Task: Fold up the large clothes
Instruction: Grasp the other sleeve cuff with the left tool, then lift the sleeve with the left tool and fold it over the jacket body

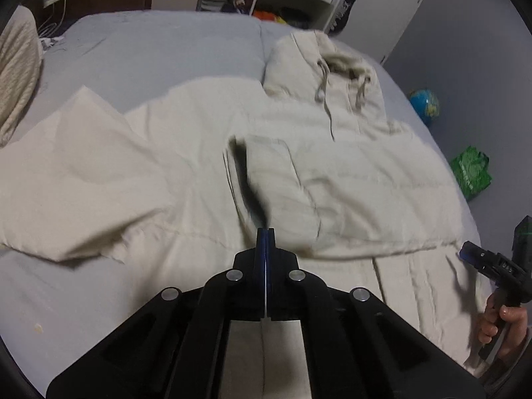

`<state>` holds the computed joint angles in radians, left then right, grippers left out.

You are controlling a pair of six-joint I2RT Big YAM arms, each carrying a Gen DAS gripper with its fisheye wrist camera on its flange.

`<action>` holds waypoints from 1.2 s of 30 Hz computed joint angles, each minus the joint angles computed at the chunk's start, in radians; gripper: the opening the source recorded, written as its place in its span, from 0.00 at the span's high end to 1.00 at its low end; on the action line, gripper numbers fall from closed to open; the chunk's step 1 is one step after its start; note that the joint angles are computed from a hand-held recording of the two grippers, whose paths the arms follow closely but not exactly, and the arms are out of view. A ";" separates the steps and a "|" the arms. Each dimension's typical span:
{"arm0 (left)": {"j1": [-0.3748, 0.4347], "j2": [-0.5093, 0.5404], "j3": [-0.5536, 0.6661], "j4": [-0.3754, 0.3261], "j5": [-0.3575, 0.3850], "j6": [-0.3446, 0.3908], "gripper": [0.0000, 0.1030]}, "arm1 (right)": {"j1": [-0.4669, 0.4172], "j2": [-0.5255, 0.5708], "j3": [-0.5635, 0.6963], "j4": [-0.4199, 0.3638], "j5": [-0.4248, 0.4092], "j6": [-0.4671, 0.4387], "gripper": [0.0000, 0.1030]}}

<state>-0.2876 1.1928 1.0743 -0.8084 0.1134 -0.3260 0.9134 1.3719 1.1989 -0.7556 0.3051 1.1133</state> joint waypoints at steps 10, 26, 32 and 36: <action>0.012 0.056 0.012 -0.062 0.017 0.010 0.99 | -0.055 0.118 0.106 -0.056 -0.036 -0.018 0.34; 0.056 -0.018 0.019 -0.071 -0.048 -0.025 0.09 | 0.044 0.070 0.158 -0.252 0.034 -0.072 0.33; 0.103 -0.043 0.009 -0.095 -0.044 -0.019 0.08 | 0.107 0.024 0.121 -0.289 0.062 -0.009 0.32; 0.158 -0.064 -0.004 -0.114 -0.040 -0.004 0.08 | 0.135 0.010 0.093 -0.287 0.079 0.019 0.30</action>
<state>-0.1301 1.1283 1.0704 -0.9224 0.0739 -0.3299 1.0482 1.3817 1.2924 -1.0431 0.3837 1.1326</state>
